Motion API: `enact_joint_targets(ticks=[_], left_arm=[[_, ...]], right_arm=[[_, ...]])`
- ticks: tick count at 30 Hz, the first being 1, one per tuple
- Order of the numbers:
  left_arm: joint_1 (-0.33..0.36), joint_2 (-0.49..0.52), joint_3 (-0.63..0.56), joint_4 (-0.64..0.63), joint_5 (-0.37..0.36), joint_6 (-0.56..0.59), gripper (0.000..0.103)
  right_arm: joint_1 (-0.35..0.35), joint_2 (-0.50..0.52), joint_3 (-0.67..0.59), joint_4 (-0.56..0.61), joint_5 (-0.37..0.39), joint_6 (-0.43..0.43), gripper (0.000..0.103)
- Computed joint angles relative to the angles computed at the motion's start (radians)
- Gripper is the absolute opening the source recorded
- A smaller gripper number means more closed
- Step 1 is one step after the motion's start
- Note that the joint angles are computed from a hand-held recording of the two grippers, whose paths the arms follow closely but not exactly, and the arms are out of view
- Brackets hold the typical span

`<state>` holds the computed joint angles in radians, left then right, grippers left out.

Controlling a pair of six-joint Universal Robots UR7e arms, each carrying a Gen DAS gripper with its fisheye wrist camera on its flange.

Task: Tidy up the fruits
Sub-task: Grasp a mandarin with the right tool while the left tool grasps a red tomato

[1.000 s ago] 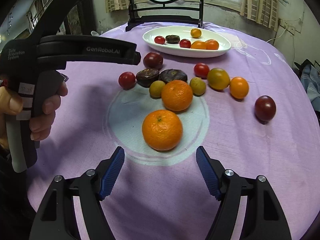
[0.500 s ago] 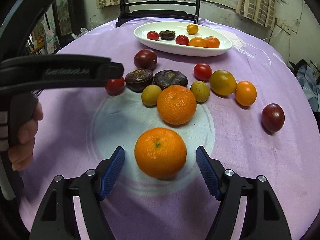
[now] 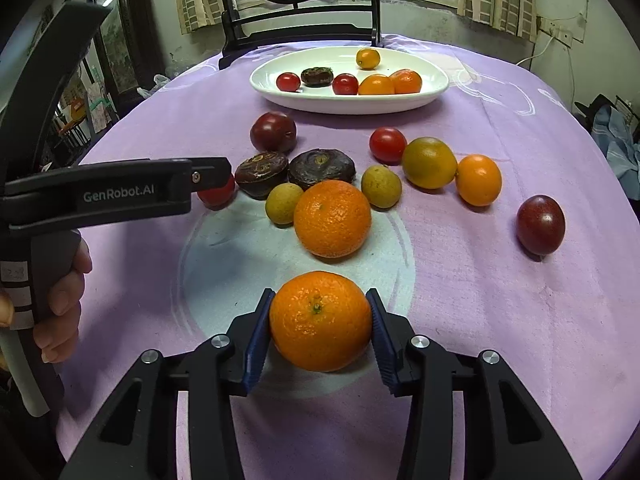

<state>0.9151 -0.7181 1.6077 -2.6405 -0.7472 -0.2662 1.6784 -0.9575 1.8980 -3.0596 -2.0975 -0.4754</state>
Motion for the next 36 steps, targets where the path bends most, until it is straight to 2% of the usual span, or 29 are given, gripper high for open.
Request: enact_joint_targets(ticks=[10,17,23,36], left_arm=[[0.000,0.012,-0.003,0.003,0.018,0.009,0.094],[-0.010,0.030,0.000,-0.024,0.057,0.049,0.094],[-0.016,-0.003,0.030,-0.003,0.017,0.021,0.094],[-0.026,-0.018,0.081,0.037,0.037,0.007,0.092]], right_arm=[[-0.022,-0.075,0.053,-0.042,0.033,-0.010,0.046],[-0.054,-0.128,0.093,-0.059,0.068,-0.003,0.046],[-0.080,-0.158,0.103,-0.064,0.099,0.009,0.046],[-0.125,-0.195,0.122,-0.044,0.178,0.014,0.046]])
